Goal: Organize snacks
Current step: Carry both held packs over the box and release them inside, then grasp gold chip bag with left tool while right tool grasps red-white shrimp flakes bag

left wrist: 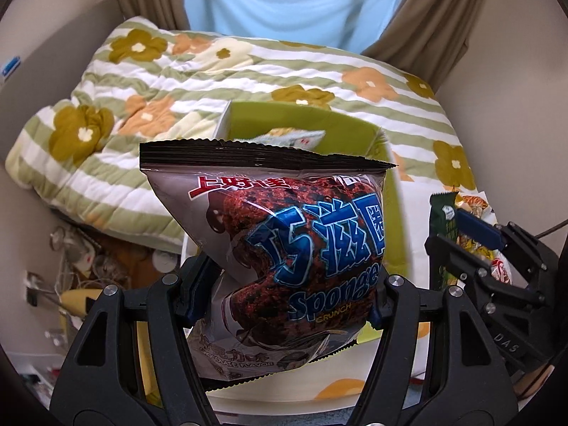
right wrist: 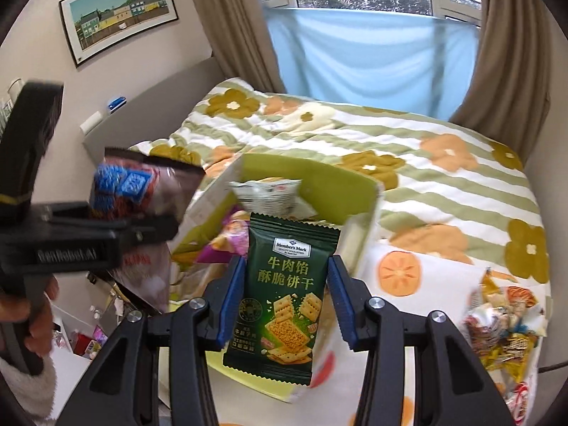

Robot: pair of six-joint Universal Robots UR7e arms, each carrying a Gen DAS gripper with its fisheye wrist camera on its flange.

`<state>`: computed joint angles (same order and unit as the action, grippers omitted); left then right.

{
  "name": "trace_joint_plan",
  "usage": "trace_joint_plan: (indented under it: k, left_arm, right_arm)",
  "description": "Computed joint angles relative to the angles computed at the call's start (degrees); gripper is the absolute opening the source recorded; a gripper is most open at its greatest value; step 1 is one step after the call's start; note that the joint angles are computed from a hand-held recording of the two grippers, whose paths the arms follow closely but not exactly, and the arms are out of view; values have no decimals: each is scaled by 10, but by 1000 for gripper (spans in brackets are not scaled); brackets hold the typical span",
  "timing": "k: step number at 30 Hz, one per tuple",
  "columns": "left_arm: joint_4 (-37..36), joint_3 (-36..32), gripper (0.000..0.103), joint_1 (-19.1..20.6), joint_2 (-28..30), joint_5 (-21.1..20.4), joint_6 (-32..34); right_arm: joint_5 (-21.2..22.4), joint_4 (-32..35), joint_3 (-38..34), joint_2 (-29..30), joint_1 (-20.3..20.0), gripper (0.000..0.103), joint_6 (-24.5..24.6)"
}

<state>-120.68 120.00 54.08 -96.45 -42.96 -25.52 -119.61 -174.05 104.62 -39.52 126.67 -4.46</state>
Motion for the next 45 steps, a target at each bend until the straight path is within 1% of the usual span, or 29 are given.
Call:
trace_joint_plan:
  k: [3,4,5,7,8,9,11,16,19,22,25,28,29,30,31,32,33,36,40,42,45]
  left_arm:
    - [-34,12,63,19,12,-10,36]
    - [-44,14,63,26,18,-13,46]
    - [-56,17,67,30,24,-12,56]
    - [-83,27,82,35,33,-3,79]
    - [-95,34,98,34,35,4,87]
    - [-113,44,103,33,33,13,98]
    - [-136,57,103,34,26,9,115]
    - [-140,80,103,37,-7,-4,117]
    - [-152,99,103,31,-28,8,119]
    - [-168,113,103,25,-34,21,123]
    - [-175,118,103,25,-33,35,125]
    - [-173,122,103,24,-39,38,125]
    - [-172,124,103,23,-43,39,125]
    - [-169,126,103,21,-47,41,124]
    - [-164,129,103,19,-51,46,121]
    - [-161,131,103,17,-56,45,119]
    - [-156,134,103,15,-62,46,114]
    - [-125,140,103,5,-82,51,96]
    - [-83,151,103,-20,-116,60,75]
    - [-59,153,103,-36,-131,65,61]
    - [-30,158,103,-67,-153,70,42]
  right_arm:
    - [-21,-10,-7,20,5,43,8]
    - [-28,-9,-9,25,7,43,21]
    - [-29,-10,-9,25,5,43,28]
    - [-39,-12,-6,27,5,43,43]
    - [-46,-10,-7,30,5,43,51]
    - [-50,-5,-6,31,6,43,60]
    - [-57,0,-2,31,4,43,73]
    - [-61,-13,14,29,3,43,93]
    - [-59,-24,17,35,2,43,95]
    - [-63,-28,12,44,2,43,88]
    - [-57,-24,-3,62,-6,43,88]
    - [-44,-22,-9,71,-11,44,95]
    - [-38,-24,-9,73,-12,48,95]
    - [-38,-28,-8,75,-12,65,94]
    - [-37,-35,-8,76,-11,77,91]
    - [-33,-44,-4,76,-10,98,86]
    - [-35,-55,0,77,-8,102,83]
    - [-35,-81,15,73,-3,102,74]
    - [-49,-111,35,64,14,102,55]
    - [-52,-104,39,56,20,102,65]
    - [-70,-127,55,47,34,102,76]
